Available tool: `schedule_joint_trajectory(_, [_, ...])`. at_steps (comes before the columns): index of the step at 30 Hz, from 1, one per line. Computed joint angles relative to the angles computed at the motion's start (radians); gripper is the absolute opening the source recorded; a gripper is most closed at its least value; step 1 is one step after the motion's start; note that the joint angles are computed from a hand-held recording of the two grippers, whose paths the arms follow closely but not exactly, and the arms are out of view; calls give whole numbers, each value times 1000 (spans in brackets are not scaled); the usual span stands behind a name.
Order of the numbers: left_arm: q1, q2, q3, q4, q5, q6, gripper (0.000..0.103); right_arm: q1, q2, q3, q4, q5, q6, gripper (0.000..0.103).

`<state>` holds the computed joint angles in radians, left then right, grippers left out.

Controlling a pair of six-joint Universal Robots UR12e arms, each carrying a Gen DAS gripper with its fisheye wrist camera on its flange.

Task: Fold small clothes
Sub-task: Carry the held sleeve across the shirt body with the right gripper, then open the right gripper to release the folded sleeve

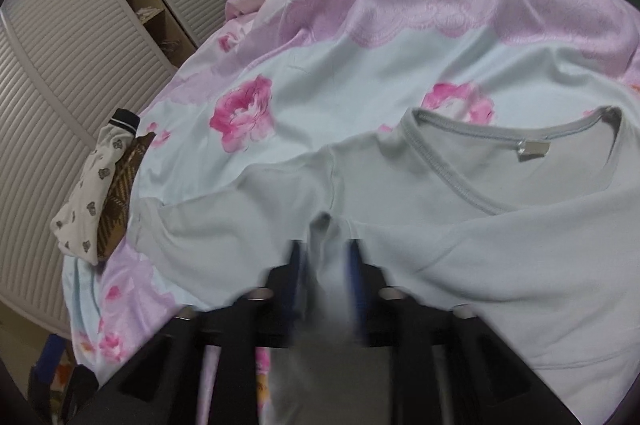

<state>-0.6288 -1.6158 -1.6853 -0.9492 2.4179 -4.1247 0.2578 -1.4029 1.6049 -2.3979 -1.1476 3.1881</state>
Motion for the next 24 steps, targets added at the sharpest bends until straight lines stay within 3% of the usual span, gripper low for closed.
schedule_joint_trajectory(9, [-15,-21,22,11,0,21,103,-46,-98,96,-144,-46,-29,56])
schedule_joint_trajectory(12, [-22,-45,46,28,-6,46,103,-86,-147,143,-192,-107,-31,56])
schedule_joint_trajectory(15, [-27,-73,74,48,-17,73,103,-124,-190,185,-222,-215,-52,56])
schedule_joint_trajectory(19, [-32,-118,120,77,-28,124,103,-170,-216,212,-207,-291,-84,56])
schedule_joint_trajectory(24, [-39,-173,181,75,-51,170,103,-215,-217,227,-156,-284,-118,56])
